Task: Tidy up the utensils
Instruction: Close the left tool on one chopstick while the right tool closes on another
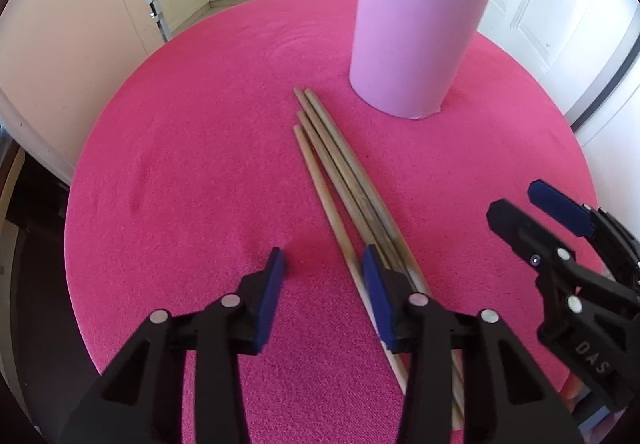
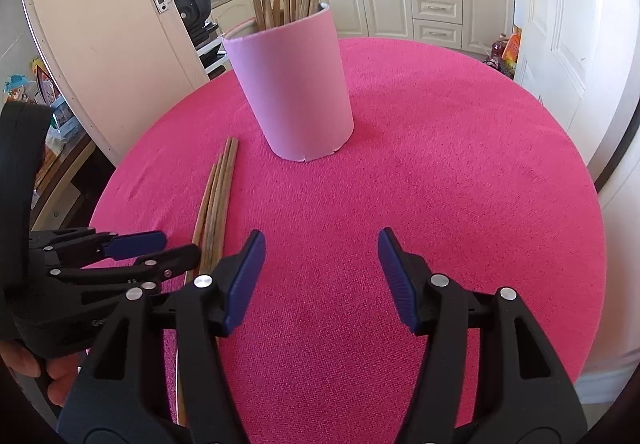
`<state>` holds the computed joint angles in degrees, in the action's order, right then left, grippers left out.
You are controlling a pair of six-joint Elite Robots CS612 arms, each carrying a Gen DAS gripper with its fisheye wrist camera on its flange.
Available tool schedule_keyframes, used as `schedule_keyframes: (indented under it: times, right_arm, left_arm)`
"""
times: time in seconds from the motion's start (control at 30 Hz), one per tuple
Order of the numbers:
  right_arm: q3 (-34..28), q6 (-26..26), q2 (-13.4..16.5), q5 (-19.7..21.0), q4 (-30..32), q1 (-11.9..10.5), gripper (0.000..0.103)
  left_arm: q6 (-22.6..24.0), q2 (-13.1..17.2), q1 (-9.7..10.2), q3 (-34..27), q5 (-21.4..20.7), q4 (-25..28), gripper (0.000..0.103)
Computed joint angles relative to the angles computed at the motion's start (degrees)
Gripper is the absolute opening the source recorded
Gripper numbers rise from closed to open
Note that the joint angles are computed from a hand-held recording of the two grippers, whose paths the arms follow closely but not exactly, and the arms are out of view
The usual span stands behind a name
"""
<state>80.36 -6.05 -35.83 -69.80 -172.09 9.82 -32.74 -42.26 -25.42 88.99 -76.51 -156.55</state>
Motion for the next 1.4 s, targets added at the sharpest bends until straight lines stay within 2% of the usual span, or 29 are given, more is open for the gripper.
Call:
schedule_keyframes:
  times: [0.1, 0.13, 0.23, 0.3, 0.43, 0.57, 0.7, 0.93, 1.07, 1.27, 1.4]
  right_arm:
    - [-0.3, -0.5, -0.2, -0.1, 1.1, 0.1, 0.058]
    - [-0.5, -0.8, -0.2, -0.3, 1.7, 0.2, 0.058]
    - [-1.8, -2.5, -0.2, -0.2, 5.8, 0.6, 0.058]
    - [-3.0, -4.3, -0.2, 0.1, 9.6, 1.0, 0.058]
    - [-5.0, -7.4, 0.2, -1.2, 14.9, 2.1, 0.058]
    - [-7.5, -9.0, 0.8, -2.6, 20.6, 3.0, 0.038]
    - [-8.6, -9.8, 0.9, -4.0, 22.9, 3.4, 0.036]
    - [-9.0, -13.0, 0.7, -6.3, 25.3, 4.3, 0.033]
    - [-9.7, -12.7, 1.0, -7.8, 26.1, 4.6, 0.029]
    - [-10.3, -12.6, 1.4, -9.1, 25.6, 4.8, 0.02]
    - [-8.7, -13.7, 1.2, -9.9, 21.5, 5.0, 0.007]
  left_arm:
    - [0.1, -0.1, 0.0, 0.1, -0.1, 0.2, 0.038]
    - [-0.1, -0.1, -0.03, 0.0, 0.3, 0.5, 0.035]
    - [-1.8, -0.1, 0.22, 0.3, 0.6, -0.5, 0.012]
    - [-3.6, -0.3, 1.11, 1.1, -2.3, -2.5, 0.007]
    - [-4.8, -0.6, 2.26, 2.2, -6.4, -5.5, 0.005]
    - [-5.5, -0.8, 2.78, 3.0, -7.8, -7.7, 0.005]
    - [-5.8, -1.1, 3.03, 3.8, -8.7, -9.0, 0.005]
    - [-5.7, -1.5, 3.5, 4.5, -8.7, -10.0, 0.005]
    - [-5.8, -1.4, 3.3, 4.2, -8.1, -10.2, 0.005]
    - [-5.7, -1.5, 3.17, 4.3, -7.7, -10.4, 0.005]
    - [-5.6, -1.6, 2.94, 4.4, -7.2, -11.0, 0.005]
